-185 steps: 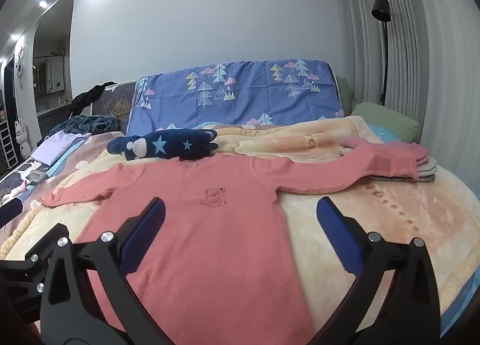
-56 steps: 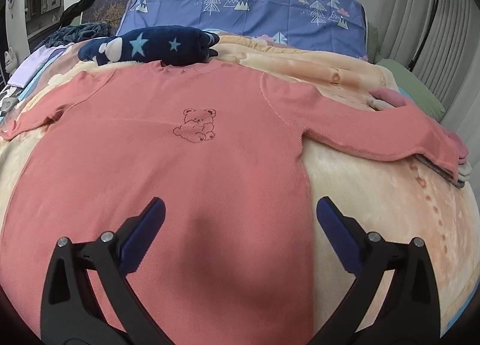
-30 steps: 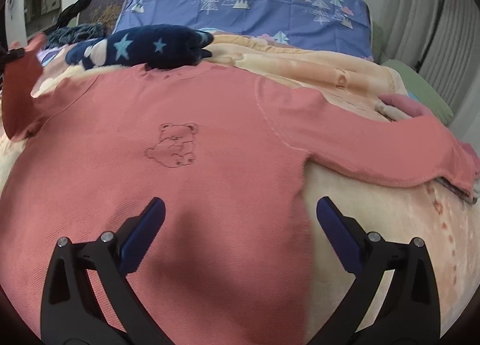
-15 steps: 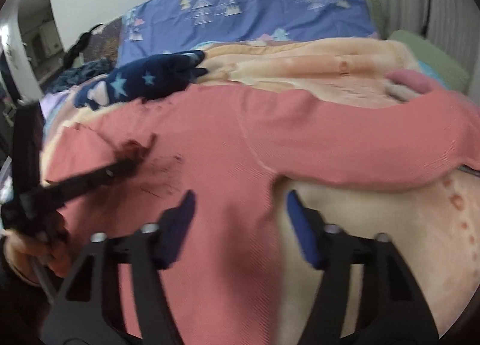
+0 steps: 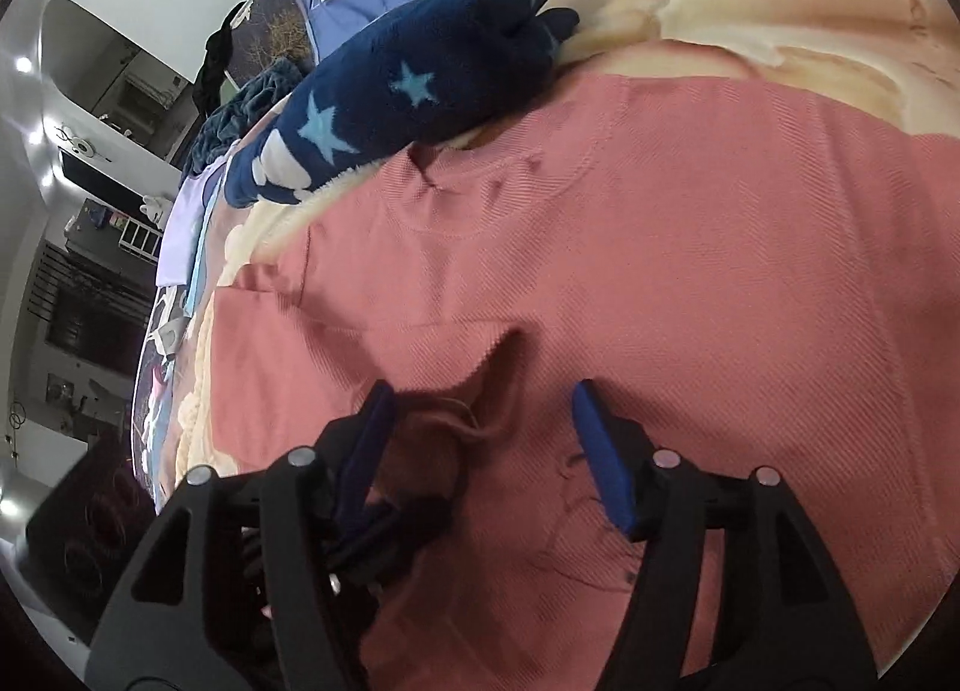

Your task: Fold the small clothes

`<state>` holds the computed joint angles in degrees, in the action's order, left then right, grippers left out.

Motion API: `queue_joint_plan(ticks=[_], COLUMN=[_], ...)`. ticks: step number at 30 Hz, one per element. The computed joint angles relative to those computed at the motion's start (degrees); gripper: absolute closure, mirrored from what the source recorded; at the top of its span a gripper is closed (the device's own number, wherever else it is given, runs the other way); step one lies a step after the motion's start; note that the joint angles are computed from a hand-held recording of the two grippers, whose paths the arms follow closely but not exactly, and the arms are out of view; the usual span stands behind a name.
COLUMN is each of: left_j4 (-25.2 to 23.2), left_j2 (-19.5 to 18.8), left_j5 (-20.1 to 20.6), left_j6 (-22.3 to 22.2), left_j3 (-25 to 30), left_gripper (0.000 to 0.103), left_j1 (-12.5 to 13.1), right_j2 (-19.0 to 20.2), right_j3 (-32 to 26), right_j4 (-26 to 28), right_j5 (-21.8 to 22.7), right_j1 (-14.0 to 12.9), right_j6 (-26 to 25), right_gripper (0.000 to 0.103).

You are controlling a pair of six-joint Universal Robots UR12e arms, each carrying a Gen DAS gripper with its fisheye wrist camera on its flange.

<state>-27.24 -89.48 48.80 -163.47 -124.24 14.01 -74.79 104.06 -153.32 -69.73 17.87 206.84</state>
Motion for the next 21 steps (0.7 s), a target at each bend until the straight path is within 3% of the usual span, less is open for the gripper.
queue_joint_plan(ticks=[1, 2, 3, 5, 11, 14, 18, 19, 20, 21], left_j4=[-0.09, -0.1, 0.25, 1.21, 1.86, 3.66, 6.39, 6.32, 6.16, 6.66], left_j2=[0.2, 0.47, 0.66, 1.01, 1.9, 2.16, 1.39, 1.19, 1.27, 1.26], left_j5=[-0.06, -0.18, -0.05, 0.37, -2.75, -4.96, -4.5, -3.83, -2.77, -0.99], left_j6=[0.45, 1.0, 1.33, 1.77, 2.86, 3.4, 3.25, 3.34, 3.48, 3.13], left_j3=[-0.08, -0.25, -0.38, -0.59, -0.09, 0.09, 0.24, 0.24, 0.07, -0.17], left_gripper=[0.098, 0.098, 0.098, 0.102, 0.103, 0.103, 0.103, 0.101, 0.093, 0.078], left_j1=[0.01, 0.12, 0.06, -0.17, -1.61, -3.24, -5.57, -5.87, -5.93, -5.84], right_j2=[0.37, 0.74, 1.13, 1.44, -2.29, -5.21, -6.34, -5.92, -5.61, -5.46], right_j3=[-0.67, -1.13, -2.08, -3.27, -0.26, 2.08, 4.19, 4.33, 4.86, 5.34], right_j4=[0.4, 0.57, 1.92, 3.53, -5.49, -8.89, -9.85, -9.23, -8.42, -7.85], right_j5=[-0.65, -1.23, -2.49, -5.5, -10.91, -16.32, -19.92, -19.59, -18.26, -18.03], right_j1=[0.42, 0.73, 1.33, 2.19, 2.41, 2.12, 0.42, -0.23, -1.2, -1.73], right_j6=[-0.57, -1.14, -2.61, -4.83, -7.23, -9.19, -8.18, -7.64, -7.39, -7.2], right_gripper=[0.041, 0.052, 0.073, 0.097, 0.097, 0.097, 0.096, 0.095, 0.091, 0.09])
